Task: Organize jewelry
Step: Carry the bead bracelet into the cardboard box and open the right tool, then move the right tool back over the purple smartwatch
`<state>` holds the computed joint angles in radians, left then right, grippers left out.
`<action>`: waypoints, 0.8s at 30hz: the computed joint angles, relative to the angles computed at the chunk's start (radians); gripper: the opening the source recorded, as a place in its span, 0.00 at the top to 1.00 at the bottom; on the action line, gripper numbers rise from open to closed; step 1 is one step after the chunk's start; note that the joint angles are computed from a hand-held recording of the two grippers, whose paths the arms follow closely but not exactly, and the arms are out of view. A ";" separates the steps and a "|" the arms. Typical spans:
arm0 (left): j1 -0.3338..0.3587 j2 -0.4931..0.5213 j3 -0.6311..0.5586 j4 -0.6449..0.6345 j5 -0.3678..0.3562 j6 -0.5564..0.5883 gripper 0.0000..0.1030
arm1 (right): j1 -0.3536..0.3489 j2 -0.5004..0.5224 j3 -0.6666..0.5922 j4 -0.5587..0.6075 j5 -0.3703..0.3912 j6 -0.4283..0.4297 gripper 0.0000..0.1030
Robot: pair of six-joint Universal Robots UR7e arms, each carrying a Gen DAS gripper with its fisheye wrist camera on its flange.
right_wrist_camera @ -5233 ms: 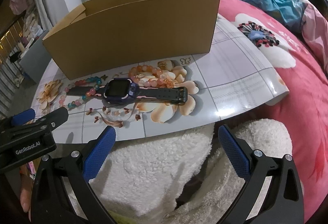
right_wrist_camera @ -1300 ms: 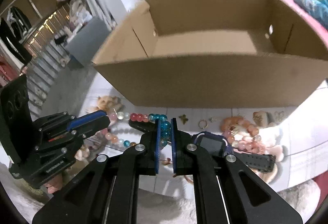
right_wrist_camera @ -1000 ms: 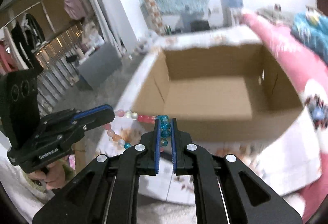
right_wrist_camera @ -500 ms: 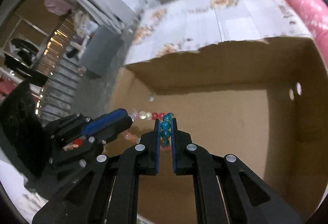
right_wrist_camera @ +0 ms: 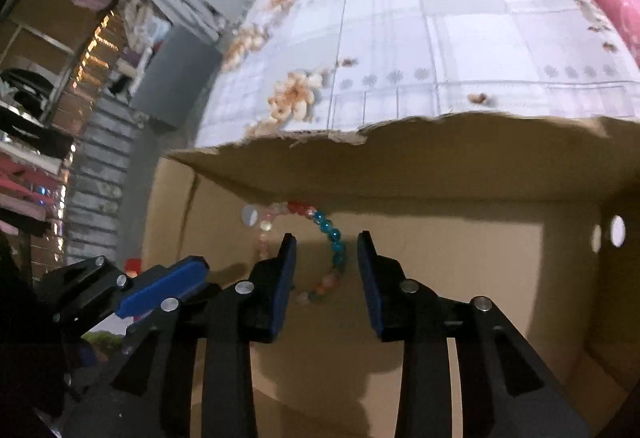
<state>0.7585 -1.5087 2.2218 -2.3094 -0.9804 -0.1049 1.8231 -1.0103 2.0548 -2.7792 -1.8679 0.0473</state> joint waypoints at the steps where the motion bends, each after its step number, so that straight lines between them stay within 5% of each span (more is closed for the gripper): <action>1: -0.011 -0.026 0.013 -0.011 -0.002 0.000 0.84 | 0.007 -0.026 0.025 -0.037 -0.002 -0.006 0.69; 4: -0.044 -0.115 0.047 -0.028 -0.023 0.000 0.77 | 0.042 -0.118 0.120 -0.173 -0.015 -0.031 0.69; 9: -0.107 -0.331 0.119 -0.014 -0.081 -0.016 0.50 | 0.150 -0.269 0.321 -0.480 -0.100 -0.083 0.67; 14: -0.213 -0.591 0.190 0.118 -0.017 -0.096 0.29 | 0.255 -0.405 0.537 -0.658 -0.119 -0.055 0.58; 19: -0.286 -0.821 0.245 0.390 0.025 -0.278 0.17 | 0.313 -0.368 0.699 -0.841 -0.161 0.065 0.56; 24: -0.248 -0.870 0.327 0.546 -0.031 -0.427 0.17 | 0.327 -0.118 0.779 -1.064 -0.229 0.198 0.55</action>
<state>0.5109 -2.3789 2.5487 -1.7637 -1.0110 -0.5320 2.1504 -1.1285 2.8340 -3.8437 -2.0971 0.2450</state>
